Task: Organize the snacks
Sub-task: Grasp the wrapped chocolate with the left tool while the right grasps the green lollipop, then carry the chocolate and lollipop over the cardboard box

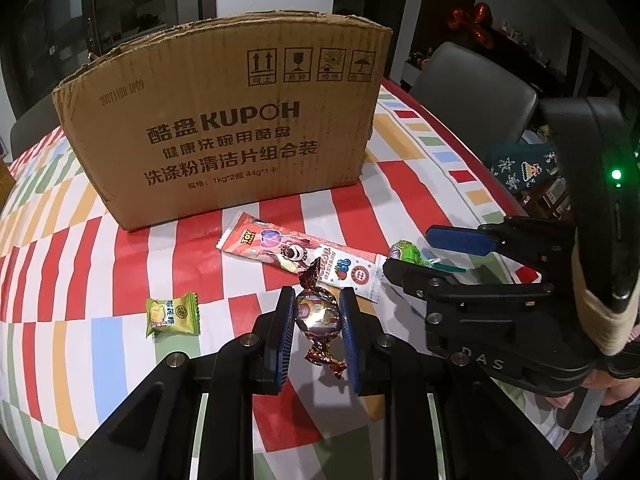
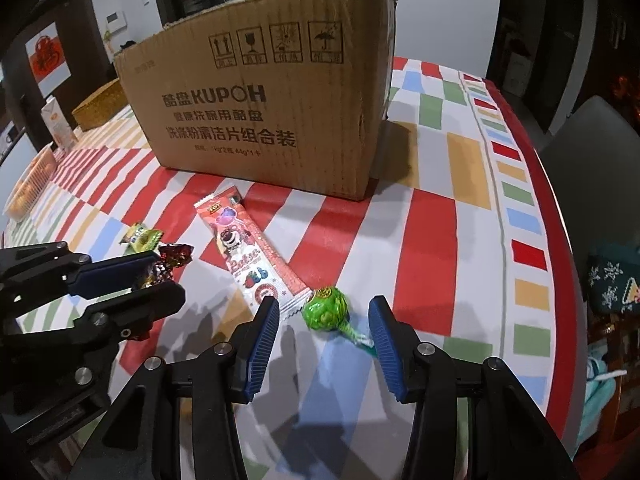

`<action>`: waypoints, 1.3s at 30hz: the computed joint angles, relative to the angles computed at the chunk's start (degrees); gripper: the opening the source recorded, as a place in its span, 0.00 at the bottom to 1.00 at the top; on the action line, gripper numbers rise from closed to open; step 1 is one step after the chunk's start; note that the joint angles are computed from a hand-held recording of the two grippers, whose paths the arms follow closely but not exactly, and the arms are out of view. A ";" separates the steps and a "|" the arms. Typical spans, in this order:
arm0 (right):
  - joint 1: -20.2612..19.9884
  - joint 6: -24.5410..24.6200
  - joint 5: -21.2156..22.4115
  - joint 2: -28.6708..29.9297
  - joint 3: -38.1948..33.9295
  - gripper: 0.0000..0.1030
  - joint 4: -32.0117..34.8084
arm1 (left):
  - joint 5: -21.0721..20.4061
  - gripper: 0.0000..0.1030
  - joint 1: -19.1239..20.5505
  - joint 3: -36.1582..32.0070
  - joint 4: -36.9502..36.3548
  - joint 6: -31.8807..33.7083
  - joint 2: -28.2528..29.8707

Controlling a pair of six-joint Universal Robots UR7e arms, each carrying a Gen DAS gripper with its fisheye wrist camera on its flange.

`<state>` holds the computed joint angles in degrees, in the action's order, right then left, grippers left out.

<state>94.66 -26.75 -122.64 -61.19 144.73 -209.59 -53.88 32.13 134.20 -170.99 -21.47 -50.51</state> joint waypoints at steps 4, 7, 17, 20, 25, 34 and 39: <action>-0.66 -0.35 0.23 0.82 -0.92 0.43 0.94 | 0.06 0.22 0.20 -0.14 0.08 -0.15 0.07; -1.05 -0.19 0.34 1.08 -1.27 0.39 1.57 | 0.27 0.22 0.17 -0.18 0.15 -0.33 0.18; -1.43 1.22 0.25 1.00 -0.47 0.26 0.76 | 0.30 0.22 -0.28 0.29 -0.43 -0.73 -0.24; -0.98 2.01 0.52 0.04 0.34 0.26 0.46 | 0.39 0.22 -0.73 0.87 -0.76 -0.85 -1.00; 1.09 2.70 0.06 -1.27 1.17 0.26 0.11 | 0.49 0.22 -1.69 2.13 -1.73 -1.05 -2.72; 6.32 3.67 -1.49 -2.68 1.82 0.26 -2.11 | 2.12 0.22 -4.02 4.70 -2.98 -1.04 -7.37; 9.34 4.39 -2.09 -3.52 1.54 0.26 -3.04 | 3.46 0.22 -5.14 5.57 -4.42 -0.30 -9.51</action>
